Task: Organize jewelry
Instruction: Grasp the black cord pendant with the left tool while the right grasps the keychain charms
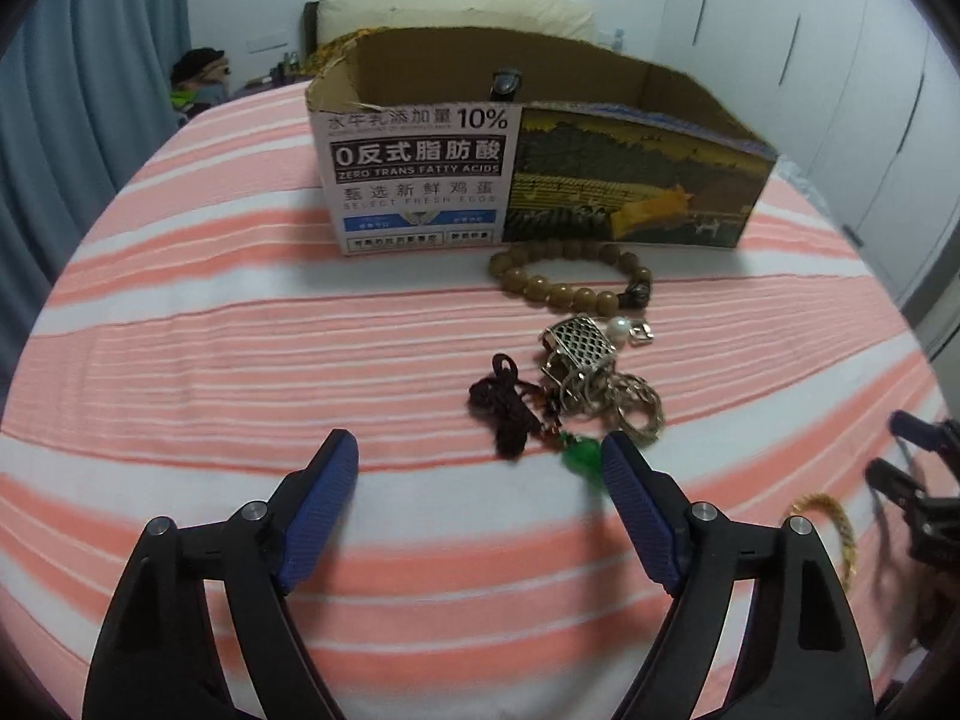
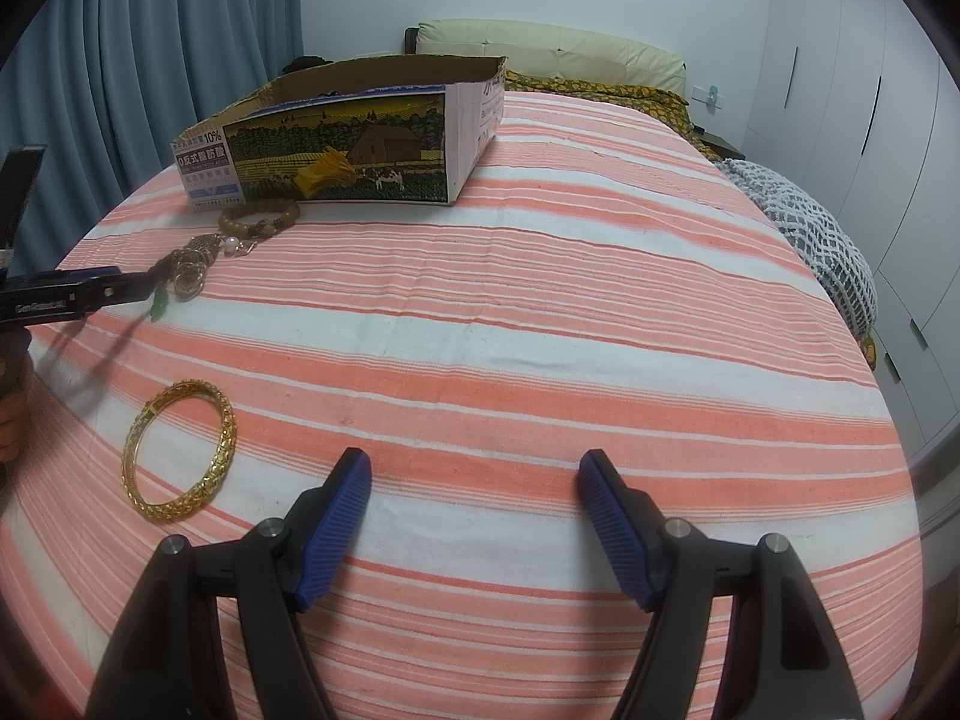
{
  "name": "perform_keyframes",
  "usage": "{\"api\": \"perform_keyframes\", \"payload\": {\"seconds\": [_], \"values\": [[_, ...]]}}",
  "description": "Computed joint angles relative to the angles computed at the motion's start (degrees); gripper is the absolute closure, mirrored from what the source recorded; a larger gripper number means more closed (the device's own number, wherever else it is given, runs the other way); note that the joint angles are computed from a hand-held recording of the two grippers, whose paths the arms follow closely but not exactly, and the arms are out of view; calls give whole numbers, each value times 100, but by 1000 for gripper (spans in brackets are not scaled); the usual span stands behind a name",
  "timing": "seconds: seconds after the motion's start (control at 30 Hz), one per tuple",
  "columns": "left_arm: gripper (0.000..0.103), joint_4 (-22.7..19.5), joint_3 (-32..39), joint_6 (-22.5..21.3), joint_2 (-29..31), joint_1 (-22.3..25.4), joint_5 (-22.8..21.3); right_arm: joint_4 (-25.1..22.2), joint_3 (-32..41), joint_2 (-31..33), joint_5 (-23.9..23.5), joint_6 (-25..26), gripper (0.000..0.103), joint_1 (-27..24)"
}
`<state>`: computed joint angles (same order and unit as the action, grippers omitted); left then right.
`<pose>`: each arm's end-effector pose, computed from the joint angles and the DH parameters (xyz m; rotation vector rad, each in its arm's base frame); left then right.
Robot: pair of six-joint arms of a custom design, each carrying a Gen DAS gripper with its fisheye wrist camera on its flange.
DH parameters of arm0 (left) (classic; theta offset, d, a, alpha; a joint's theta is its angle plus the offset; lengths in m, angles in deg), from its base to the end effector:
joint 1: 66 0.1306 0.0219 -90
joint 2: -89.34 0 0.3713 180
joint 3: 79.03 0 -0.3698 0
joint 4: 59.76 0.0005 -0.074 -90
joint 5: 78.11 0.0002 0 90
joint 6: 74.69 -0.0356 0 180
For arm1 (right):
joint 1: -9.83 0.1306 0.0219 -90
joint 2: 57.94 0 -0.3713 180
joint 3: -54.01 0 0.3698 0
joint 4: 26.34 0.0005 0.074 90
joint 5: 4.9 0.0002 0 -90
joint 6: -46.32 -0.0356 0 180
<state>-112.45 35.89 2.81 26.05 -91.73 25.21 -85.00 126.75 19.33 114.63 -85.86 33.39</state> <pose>0.5560 -0.2776 0.3622 0.9163 2.3555 -0.3861 0.3334 0.1257 0.3698 0.5524 2.4113 -0.2272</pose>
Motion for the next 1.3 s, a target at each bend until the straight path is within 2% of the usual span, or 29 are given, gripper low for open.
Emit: {"api": "perform_keyframes", "payload": {"seconds": [0.03,0.1,0.2,0.3,0.37,0.43,0.5,0.57,0.63,0.7,0.77,0.8,0.87,0.93,1.0,1.1,1.17,1.2,1.3], "values": [[16,89,-29,70,4,-9,18,-2,1,1,0,1,30,-2],[12,-27,198,220,165,-84,-88,-2,-4,-8,0,1,30,1],[9,-39,257,116,220,-197,-571,-4,-1,-6,-2,0,30,1],[18,-28,210,259,177,-101,-626,1,-7,-12,-4,7,30,-7],[32,-27,202,346,155,-7,-575,-5,4,-2,-2,5,30,-3],[41,-9,231,369,174,32,-453,4,-3,-13,-26,10,29,-14],[41,-68,297,188,218,6,-204,-35,43,18,-89,45,29,-37],[35,-18,266,-130,219,-108,-159,-148,246,129,-418,211,29,-129],[37,191,88,-220,134,-160,-191,148,440,228,-821,614,29,-180],[47,208,92,-93,132,-126,-104,465,708,443,-1020,1048,29,-157],[89,254,66,21,113,-61,-21,721,1007,744,-1437,1424,29,-213],[94,212,98,87,133,-7,92,876,1226,988,-1749,1667,30,-279],[95,141,68,251,107,98,394,957,1586,1394,-2046,1960,32,-341],[96,180,-29,332,47,170,441,919,2120,1955,-2306,2221,47,-396],[96,181,-92,320,2,225,481,807,2547,2368,-2558,2333,55,-429],[96,213,-238,317,-106,263,504,577,3005,2826,-2485,2427,54,-345],[96,255,-340,344,-179,258,514,594,3059,2901,-2154,2559,65,-235],[96,266,-403,340,-226,263,536,548,3061,2898,-1952,2566,82,-189],[96,180,-478,223,-342,400,690,644,2769,2591,-2225,2189,82,-277]]}}
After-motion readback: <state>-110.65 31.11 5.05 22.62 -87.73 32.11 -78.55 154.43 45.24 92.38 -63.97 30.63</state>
